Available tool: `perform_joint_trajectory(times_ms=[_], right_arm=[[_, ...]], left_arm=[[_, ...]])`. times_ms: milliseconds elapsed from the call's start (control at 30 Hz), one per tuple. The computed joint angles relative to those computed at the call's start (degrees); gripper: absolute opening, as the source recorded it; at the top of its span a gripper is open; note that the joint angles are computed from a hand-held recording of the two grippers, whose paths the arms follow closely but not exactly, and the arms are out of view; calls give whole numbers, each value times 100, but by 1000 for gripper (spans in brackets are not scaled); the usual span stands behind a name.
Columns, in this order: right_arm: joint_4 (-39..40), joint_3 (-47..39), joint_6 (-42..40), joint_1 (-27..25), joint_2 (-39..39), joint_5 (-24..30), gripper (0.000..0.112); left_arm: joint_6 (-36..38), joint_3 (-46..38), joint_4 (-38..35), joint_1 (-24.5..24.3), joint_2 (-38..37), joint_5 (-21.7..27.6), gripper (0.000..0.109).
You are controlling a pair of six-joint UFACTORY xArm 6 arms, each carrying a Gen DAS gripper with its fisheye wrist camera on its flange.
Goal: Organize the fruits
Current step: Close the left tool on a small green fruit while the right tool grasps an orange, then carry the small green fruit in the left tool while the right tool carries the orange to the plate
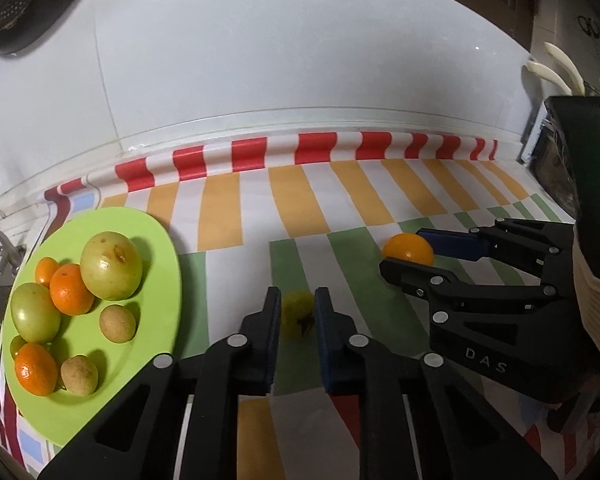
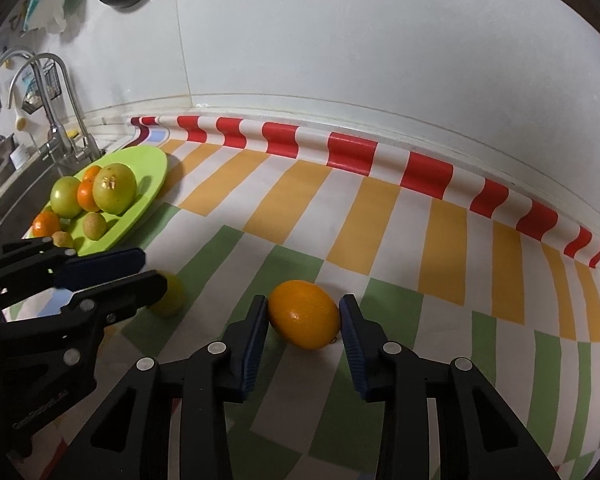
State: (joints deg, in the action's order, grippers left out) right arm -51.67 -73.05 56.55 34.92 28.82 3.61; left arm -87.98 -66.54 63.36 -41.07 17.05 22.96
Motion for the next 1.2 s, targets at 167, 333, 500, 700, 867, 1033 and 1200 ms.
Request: perform_joint_trajectory(times_ms=[167,333,500,700,867,1033,1200], right_arm=[[-450,186,588,34,-196,40,37],[-679,281,927,46,-267,6,37],[-925,327,1305,-51,-301,-49,37],[-1052,369,1523,-134,-310,-66,37],[-1157,409,1707,-143,-358,-87,38],[-1648,469,2244,-86,-550,-59,37],[-2172,590,2839,12,-827,41,37]], left_arm=[[-528,247,369,90,-162,-365,26],[-267,140,347,166,-42,-521,45],[382,-159,-98,152,276,-482,44],[899,-397,-512,102,527,-328,28],[689,-277,-387,89,365,-324,28],[398,-49,-137,47,70,-256,28],[-61,284,241,-20,-333,-177,28]])
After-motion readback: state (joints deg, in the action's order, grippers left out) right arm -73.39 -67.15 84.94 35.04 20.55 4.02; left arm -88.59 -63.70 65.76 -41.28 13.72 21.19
